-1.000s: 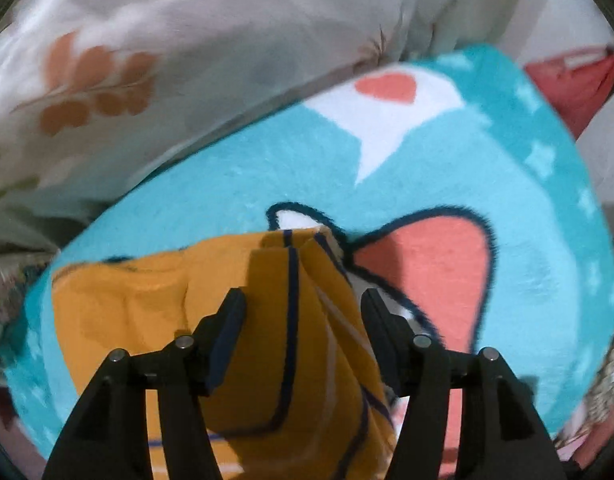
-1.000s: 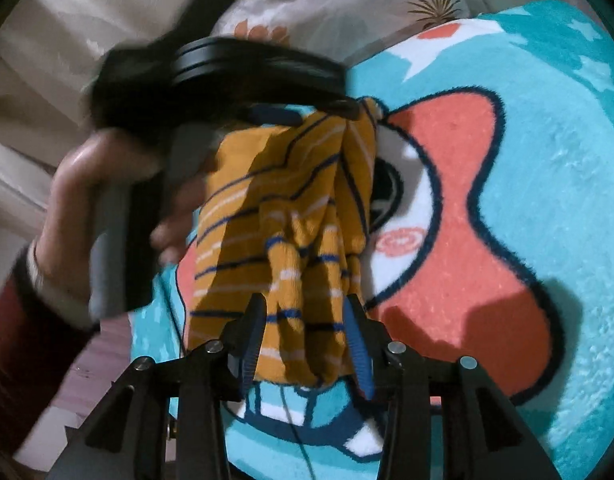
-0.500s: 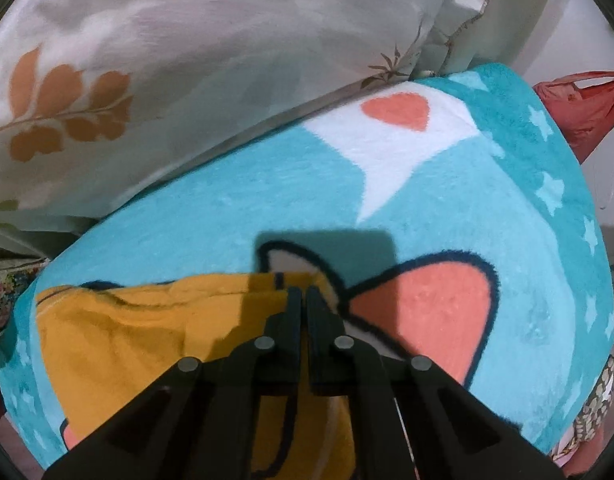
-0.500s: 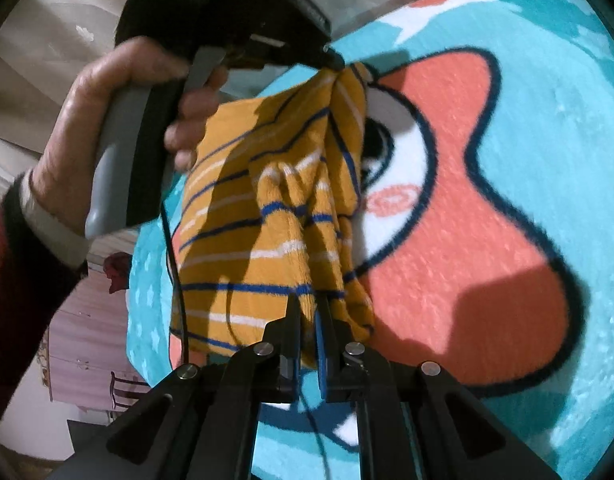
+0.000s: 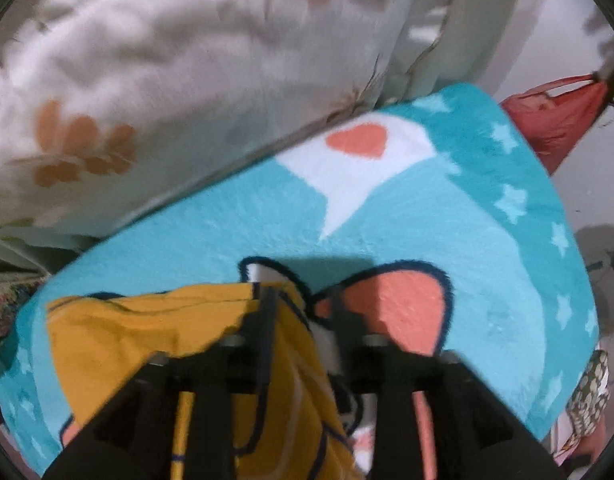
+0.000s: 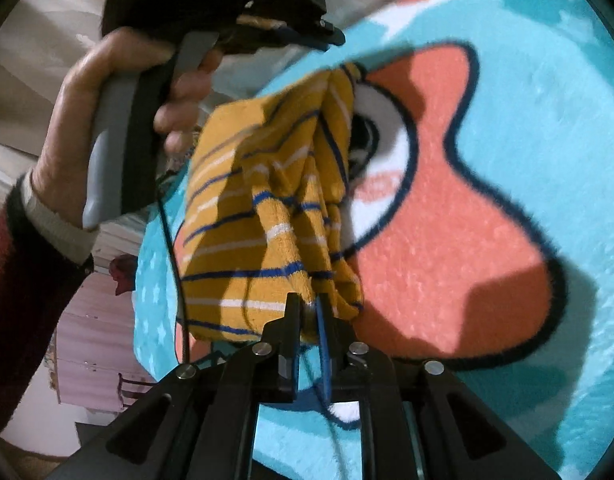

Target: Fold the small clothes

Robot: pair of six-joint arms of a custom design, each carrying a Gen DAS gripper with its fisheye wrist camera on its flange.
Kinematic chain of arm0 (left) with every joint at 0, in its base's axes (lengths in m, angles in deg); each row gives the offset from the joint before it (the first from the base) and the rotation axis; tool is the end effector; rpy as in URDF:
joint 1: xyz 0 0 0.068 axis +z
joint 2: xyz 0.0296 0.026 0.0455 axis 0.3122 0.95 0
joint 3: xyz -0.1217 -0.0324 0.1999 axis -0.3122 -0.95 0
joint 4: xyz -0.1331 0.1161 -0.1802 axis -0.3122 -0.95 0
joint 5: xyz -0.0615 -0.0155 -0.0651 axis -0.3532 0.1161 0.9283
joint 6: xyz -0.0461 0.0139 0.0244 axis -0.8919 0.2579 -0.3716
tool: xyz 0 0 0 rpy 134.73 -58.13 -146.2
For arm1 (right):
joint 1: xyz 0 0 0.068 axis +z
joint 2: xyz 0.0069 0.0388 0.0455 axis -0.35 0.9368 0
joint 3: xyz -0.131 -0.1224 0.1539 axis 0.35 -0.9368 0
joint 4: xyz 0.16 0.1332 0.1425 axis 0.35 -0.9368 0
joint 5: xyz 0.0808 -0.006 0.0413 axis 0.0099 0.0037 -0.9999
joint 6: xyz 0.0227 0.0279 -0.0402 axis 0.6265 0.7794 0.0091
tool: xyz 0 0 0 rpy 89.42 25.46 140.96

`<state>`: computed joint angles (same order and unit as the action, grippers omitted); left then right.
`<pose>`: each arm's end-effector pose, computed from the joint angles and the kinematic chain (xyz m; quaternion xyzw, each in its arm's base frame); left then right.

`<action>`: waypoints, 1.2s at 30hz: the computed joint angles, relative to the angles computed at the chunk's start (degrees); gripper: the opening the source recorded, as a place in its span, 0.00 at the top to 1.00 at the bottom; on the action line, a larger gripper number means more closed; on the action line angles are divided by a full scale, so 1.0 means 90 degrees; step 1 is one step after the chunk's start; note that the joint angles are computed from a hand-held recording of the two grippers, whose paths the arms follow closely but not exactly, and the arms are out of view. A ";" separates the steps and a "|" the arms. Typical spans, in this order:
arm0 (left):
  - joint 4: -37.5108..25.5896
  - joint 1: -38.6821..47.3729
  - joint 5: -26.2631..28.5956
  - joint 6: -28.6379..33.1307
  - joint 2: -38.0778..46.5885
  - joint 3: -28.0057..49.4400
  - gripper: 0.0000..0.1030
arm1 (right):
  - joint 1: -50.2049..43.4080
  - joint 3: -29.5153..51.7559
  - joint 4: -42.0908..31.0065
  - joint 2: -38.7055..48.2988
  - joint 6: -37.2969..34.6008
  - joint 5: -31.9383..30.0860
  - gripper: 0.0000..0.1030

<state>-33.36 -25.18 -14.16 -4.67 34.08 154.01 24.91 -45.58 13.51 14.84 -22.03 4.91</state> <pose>0.2351 -0.2117 0.1839 0.1036 0.9762 -0.0093 0.1904 0.1249 0.1487 0.1274 -0.1034 0.9026 0.4013 0.1162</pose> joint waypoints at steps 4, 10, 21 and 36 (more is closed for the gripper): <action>-0.0190 -0.0035 -0.0254 -0.0320 -0.1245 -0.0946 0.61 | -0.0325 0.0507 -0.0454 -0.0098 -0.0482 0.0235 0.89; -0.0650 -0.1044 0.0021 -0.2249 -0.4137 -0.3154 0.62 | -0.1092 0.1420 0.0208 0.1605 -0.0770 -0.0460 0.89; -0.0234 -0.3233 -0.0721 -0.4466 -0.3648 -0.4035 0.62 | -0.0919 0.3157 0.0805 0.4324 -0.0626 -0.1175 0.88; -0.0937 -0.3549 -0.0712 -0.5051 -0.4578 -0.3964 0.62 | -0.0769 0.4279 -0.0804 0.4845 -0.1494 0.0382 0.80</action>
